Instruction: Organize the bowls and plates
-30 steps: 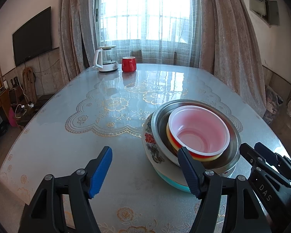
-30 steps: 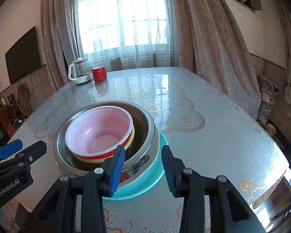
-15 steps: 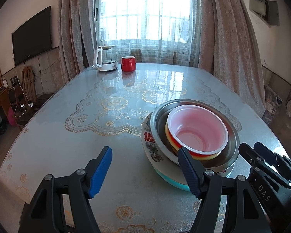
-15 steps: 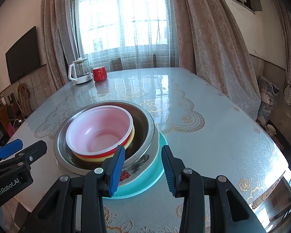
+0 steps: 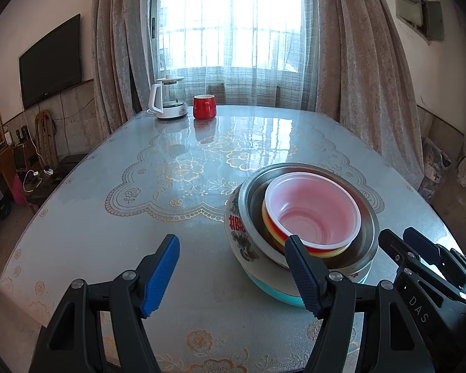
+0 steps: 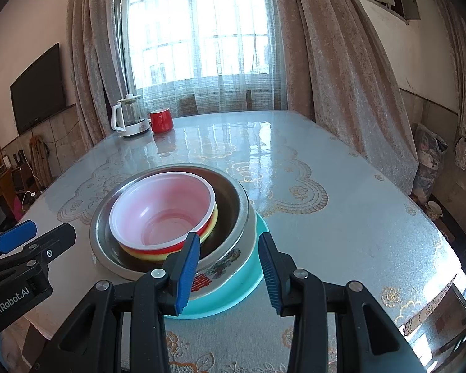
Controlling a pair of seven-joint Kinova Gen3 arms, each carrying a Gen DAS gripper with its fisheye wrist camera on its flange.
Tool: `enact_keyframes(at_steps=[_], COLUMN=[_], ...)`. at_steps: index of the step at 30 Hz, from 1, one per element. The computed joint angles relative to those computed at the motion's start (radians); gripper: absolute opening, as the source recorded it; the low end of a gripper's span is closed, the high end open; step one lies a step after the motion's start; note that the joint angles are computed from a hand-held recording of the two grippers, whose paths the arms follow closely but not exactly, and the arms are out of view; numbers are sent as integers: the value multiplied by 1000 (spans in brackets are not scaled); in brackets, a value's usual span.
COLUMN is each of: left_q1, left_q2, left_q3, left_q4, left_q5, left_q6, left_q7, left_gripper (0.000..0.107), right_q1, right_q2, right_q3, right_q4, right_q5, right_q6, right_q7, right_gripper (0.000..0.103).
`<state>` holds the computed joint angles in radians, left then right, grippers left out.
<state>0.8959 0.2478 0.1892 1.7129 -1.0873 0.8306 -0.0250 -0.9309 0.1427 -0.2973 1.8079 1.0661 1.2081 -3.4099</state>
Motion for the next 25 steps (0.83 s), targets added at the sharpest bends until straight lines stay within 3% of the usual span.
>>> enact_keyframes(at_steps=[17, 22, 25], left_q1=[12, 4, -25], left_q2=[15, 8, 5], left_q3=[-12, -14, -8], left_q4=[-15, 7, 2], left_q5=[-2, -32, 8], left_q6=[3, -28, -61], left_q7=[-12, 31, -14], left_gripper=[71, 66, 68], right_q1=[11, 15, 15], right_q2=[1, 1, 2], right_q3=[5, 8, 8], right_q4=[-2, 1, 1], right_q5=[-5, -11, -10], right_q6=[-20, -28, -30], right_q7=[9, 10, 11], right_gripper=[40, 40, 40])
